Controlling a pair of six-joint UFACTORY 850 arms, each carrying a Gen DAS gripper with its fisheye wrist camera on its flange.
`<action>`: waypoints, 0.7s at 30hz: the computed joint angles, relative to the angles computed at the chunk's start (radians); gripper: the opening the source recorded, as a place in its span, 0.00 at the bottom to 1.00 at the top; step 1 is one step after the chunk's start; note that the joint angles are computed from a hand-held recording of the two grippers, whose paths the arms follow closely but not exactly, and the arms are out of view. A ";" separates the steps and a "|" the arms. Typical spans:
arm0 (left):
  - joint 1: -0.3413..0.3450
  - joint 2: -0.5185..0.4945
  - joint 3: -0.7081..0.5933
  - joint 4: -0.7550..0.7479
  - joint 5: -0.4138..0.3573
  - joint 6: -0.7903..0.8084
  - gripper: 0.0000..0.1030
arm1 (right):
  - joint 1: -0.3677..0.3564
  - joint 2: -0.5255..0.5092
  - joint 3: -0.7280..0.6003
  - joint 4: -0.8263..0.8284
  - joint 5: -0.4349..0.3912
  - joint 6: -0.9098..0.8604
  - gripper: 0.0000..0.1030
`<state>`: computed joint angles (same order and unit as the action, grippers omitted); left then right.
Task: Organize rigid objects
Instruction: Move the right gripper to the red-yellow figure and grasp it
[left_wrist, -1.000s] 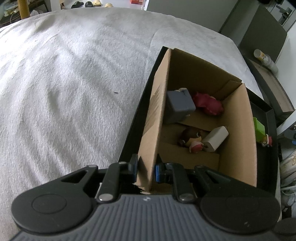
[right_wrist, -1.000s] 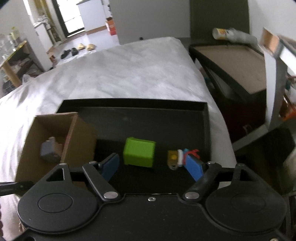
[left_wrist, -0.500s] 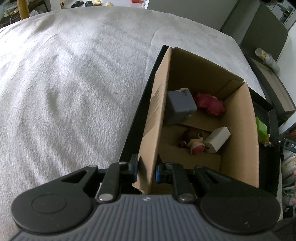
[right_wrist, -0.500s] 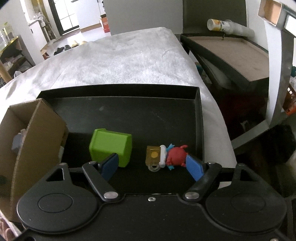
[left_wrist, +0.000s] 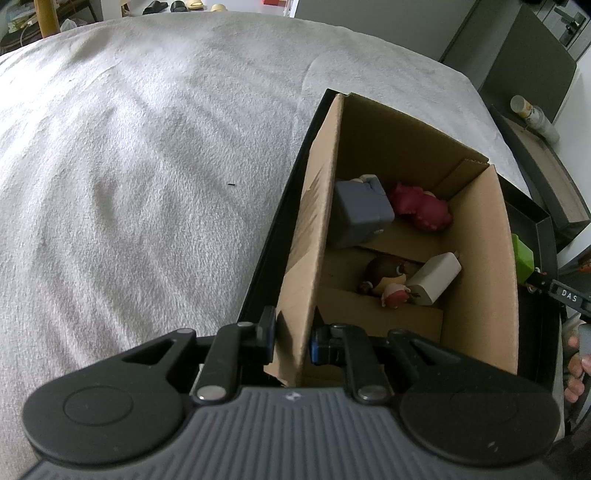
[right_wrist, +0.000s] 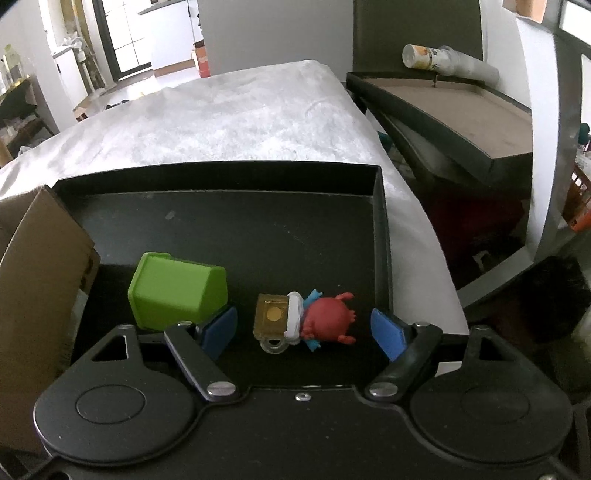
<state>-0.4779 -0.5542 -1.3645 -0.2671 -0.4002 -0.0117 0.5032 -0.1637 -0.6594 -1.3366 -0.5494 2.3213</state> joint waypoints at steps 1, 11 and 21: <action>0.000 0.000 0.000 0.000 0.000 0.000 0.16 | -0.003 -0.006 -0.003 -0.004 0.002 -0.003 0.77; 0.001 -0.001 0.001 -0.011 0.001 0.009 0.16 | -0.023 -0.079 -0.076 0.116 -0.013 -0.180 0.77; 0.003 0.006 0.012 -0.032 0.002 0.030 0.16 | -0.039 -0.069 -0.110 0.330 0.018 -0.390 0.57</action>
<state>-0.4752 -0.5482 -1.3529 -0.2994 -0.3980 0.0187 0.4646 -0.2326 -0.7699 -1.0069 -0.5314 1.9310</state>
